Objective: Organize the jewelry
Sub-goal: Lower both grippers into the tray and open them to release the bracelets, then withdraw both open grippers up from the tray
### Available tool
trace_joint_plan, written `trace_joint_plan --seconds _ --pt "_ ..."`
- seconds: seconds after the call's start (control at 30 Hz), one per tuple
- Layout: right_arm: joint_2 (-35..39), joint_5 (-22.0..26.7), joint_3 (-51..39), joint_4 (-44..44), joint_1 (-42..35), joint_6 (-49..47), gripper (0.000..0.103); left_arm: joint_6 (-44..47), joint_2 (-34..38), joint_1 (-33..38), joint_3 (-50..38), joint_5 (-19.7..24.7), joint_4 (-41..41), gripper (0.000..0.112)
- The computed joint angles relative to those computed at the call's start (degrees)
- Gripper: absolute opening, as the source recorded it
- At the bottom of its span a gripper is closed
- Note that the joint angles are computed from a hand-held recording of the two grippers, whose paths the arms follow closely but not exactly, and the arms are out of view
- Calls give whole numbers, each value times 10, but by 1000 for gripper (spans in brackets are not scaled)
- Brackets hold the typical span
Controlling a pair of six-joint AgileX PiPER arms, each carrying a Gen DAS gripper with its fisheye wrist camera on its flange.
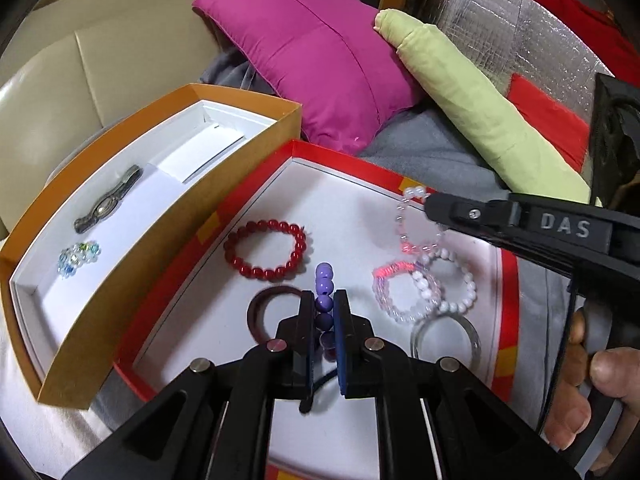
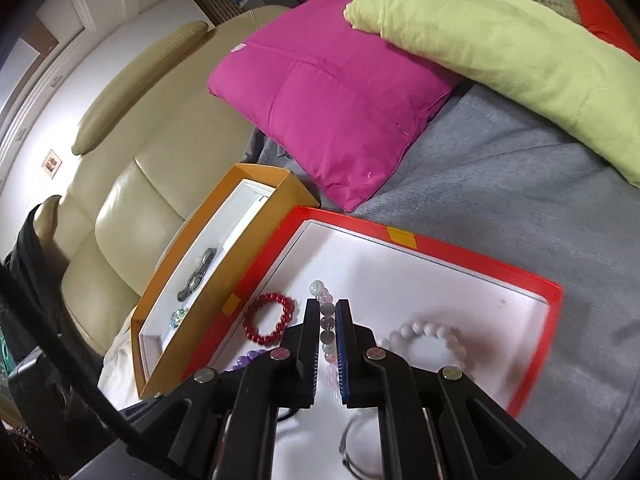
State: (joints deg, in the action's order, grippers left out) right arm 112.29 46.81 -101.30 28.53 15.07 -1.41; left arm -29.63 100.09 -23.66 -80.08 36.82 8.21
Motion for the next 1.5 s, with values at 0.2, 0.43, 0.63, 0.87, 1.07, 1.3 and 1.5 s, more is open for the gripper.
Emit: trace_joint_plan --seconds 0.2,0.43,0.63,0.87,1.07,1.3,1.5 --pt "36 4 -26 -18 5 10 8 -15 23 -6 -17 -1 30 9" --pt "46 6 -33 -46 3 20 8 -25 35 -5 -30 0 47 9" --pt "51 5 -38 -55 2 25 8 -32 44 -4 -45 7 60 9" --pt "50 2 -39 -66 6 33 8 -32 50 -2 -53 9 63 9" --pt "53 1 -44 -87 10 47 8 -35 59 -1 -60 9 68 9" --pt "61 22 -65 -135 18 85 22 -45 55 -11 -58 13 93 31" --pt "-60 -38 61 -218 36 100 77 -147 -27 -38 18 4 207 72"
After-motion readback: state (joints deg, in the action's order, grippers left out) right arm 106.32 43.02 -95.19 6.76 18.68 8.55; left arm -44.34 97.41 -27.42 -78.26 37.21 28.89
